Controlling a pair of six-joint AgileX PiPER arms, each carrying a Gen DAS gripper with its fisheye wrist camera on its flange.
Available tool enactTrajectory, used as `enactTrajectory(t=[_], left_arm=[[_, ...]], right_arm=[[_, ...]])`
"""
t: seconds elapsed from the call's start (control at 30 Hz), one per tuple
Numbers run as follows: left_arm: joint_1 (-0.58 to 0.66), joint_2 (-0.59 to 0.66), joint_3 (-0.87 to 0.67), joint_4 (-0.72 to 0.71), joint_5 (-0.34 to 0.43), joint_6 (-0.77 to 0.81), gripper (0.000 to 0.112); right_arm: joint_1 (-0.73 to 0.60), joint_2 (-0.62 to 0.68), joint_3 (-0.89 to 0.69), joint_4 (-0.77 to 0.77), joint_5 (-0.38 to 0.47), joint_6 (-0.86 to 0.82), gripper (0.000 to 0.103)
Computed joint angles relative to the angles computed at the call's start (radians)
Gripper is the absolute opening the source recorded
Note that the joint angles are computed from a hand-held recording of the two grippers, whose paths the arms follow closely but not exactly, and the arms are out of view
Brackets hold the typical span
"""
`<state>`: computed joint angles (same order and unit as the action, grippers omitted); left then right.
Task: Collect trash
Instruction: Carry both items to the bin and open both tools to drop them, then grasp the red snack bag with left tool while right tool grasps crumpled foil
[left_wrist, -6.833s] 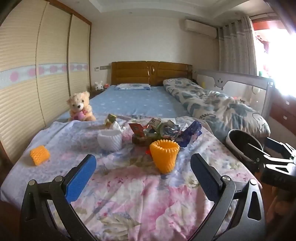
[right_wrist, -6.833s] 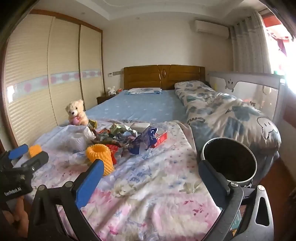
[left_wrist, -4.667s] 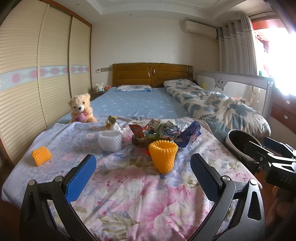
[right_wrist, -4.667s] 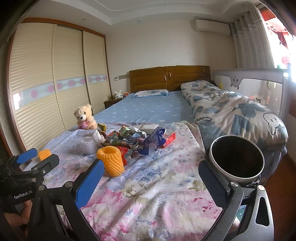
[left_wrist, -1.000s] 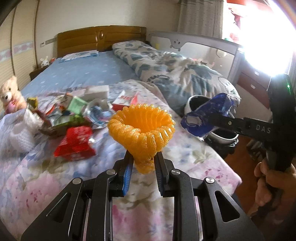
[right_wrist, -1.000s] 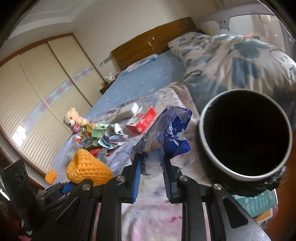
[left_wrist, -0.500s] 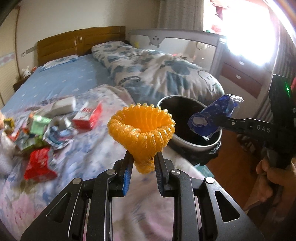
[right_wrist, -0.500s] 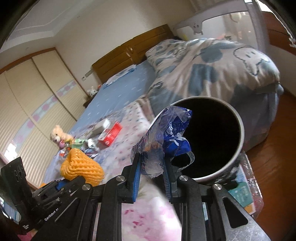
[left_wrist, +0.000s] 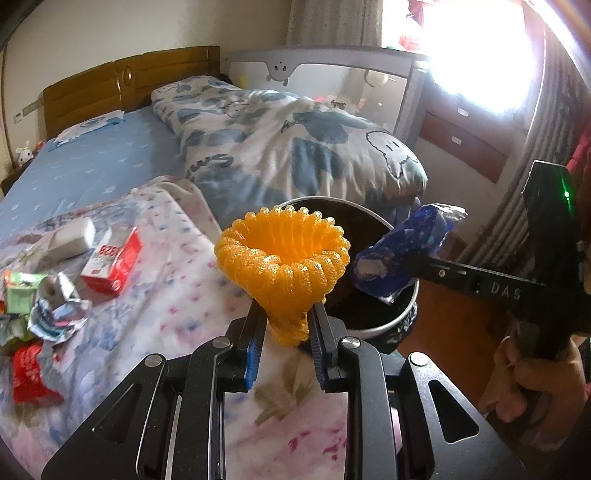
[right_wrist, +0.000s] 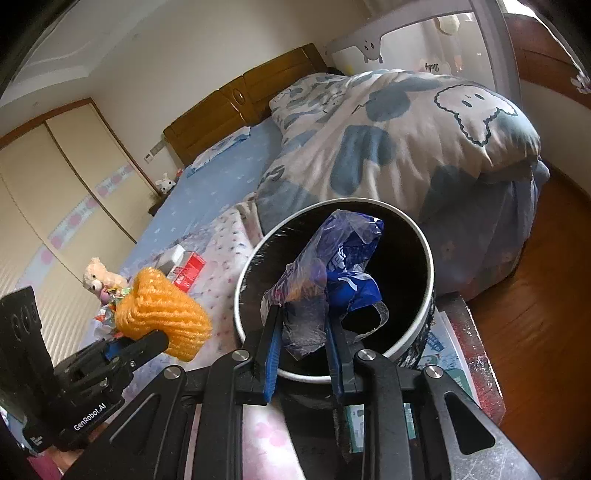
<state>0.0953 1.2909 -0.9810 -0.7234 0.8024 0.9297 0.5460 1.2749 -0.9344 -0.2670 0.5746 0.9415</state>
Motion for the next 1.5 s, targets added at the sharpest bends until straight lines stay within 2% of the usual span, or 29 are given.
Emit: enactTrajectory(t=[0.23,0.5,0.6,0.73,0.77,0.83,0.9,1.17,1.23,1.27,1.3,1.5], left_arm=[[-0.076,0.073,-0.056,0.038,-0.027,-0.074,0.021],[-0.125,0.168,-0.128,0.061,-0.024,-0.128,0.022],[-0.141,0.203,-0.154,0.076,-0.018,-0.150,0.025],[-0.153,0.232,-0.175,0.093,-0.020,-0.180,0.035],[-0.150,0.234,-0.175,0.092,-0.018,-0.181,0.037],[-0.137,0.238,-0.173,0.078,-0.009,-0.169,0.051],[-0.121,0.233,-0.162,0.059,-0.007,-0.150,0.055],[-0.025,0.155,-0.061,0.016,-0.011,-0.088,0.062],[0.010,0.131,-0.032,0.005,-0.011,-0.067,0.063],[0.033,0.120,-0.018,-0.003,-0.008,-0.051,0.063],[0.052,0.112,-0.007,-0.012,-0.005,-0.036,0.063],[0.206,0.050,0.067,-0.065,0.028,0.074,0.063]], right_arm=[[-0.070,0.029,-0.003,0.103,-0.022,-0.131,0.023],[-0.143,0.086,-0.031,0.237,-0.033,-0.301,0.023],[-0.162,0.101,-0.039,0.271,-0.030,-0.346,0.026],[-0.178,0.120,-0.046,0.288,-0.024,-0.368,0.027],[-0.183,0.126,-0.048,0.291,-0.021,-0.372,0.030],[-0.192,0.132,-0.048,0.288,-0.016,-0.365,0.039],[-0.197,0.124,-0.037,0.294,-0.026,-0.365,0.051],[-0.156,0.077,-0.006,0.205,-0.039,-0.240,0.053],[-0.128,0.064,0.003,0.167,-0.046,-0.181,0.061],[-0.109,0.060,0.006,0.145,-0.052,-0.147,0.070],[-0.090,0.056,0.008,0.117,-0.055,-0.110,0.074],[0.043,0.078,-0.013,-0.036,-0.067,0.098,0.080]])
